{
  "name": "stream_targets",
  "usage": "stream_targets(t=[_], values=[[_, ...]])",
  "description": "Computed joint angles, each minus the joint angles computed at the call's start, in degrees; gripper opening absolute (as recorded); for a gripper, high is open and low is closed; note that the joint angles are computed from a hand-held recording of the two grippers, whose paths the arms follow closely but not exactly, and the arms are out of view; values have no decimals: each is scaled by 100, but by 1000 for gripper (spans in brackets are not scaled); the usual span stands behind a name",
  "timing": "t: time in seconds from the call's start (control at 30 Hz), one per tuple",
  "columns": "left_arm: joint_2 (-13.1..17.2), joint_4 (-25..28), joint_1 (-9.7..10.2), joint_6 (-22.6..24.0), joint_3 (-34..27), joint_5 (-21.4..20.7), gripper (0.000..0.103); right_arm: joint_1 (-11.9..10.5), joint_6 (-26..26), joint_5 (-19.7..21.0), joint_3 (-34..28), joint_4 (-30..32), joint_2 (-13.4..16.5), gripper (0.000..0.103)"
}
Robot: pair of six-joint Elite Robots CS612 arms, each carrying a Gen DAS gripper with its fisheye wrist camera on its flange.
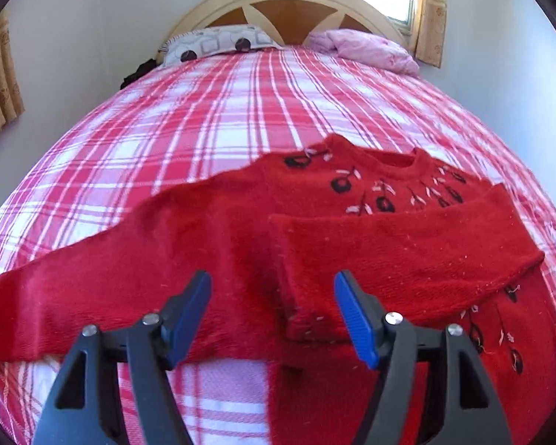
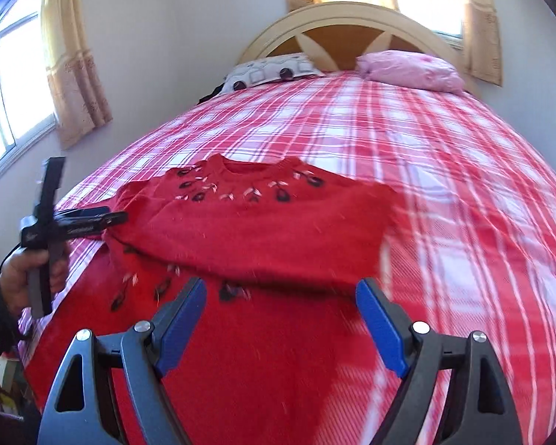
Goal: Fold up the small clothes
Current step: 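Move the left gripper to the other sleeve cuff and grasp it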
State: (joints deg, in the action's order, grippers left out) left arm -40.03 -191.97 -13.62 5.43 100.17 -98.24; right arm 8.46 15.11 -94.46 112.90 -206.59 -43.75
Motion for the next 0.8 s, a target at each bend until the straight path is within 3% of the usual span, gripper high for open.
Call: stream_targets(t=[0.1,0.17,0.23,0.4,0.57,0.67,0.8], values=[[-26,3,140,-97,5,-16,73,-101,119,344,-331,910,133,83],[-46,-41,218,-103,47,60,73,-46,-75,151,-456,1229,200,83],[-89,-145,325,-30,146,354,73,12,-212,13,-435,1174,171,83],[-179,-403,606,46,351,1204,73,23,-47,146,-15,347,3,83],[-226,-325,987,-205,373,1977,73,113,185,-35,316,-447,3,83],[-260,-275,1182,-469,405,2049,73,166,342,-151,443,-765,32,83],[-334,-105,1401,-1088,499,1558,73,235,465,-161,526,-942,48,83]])
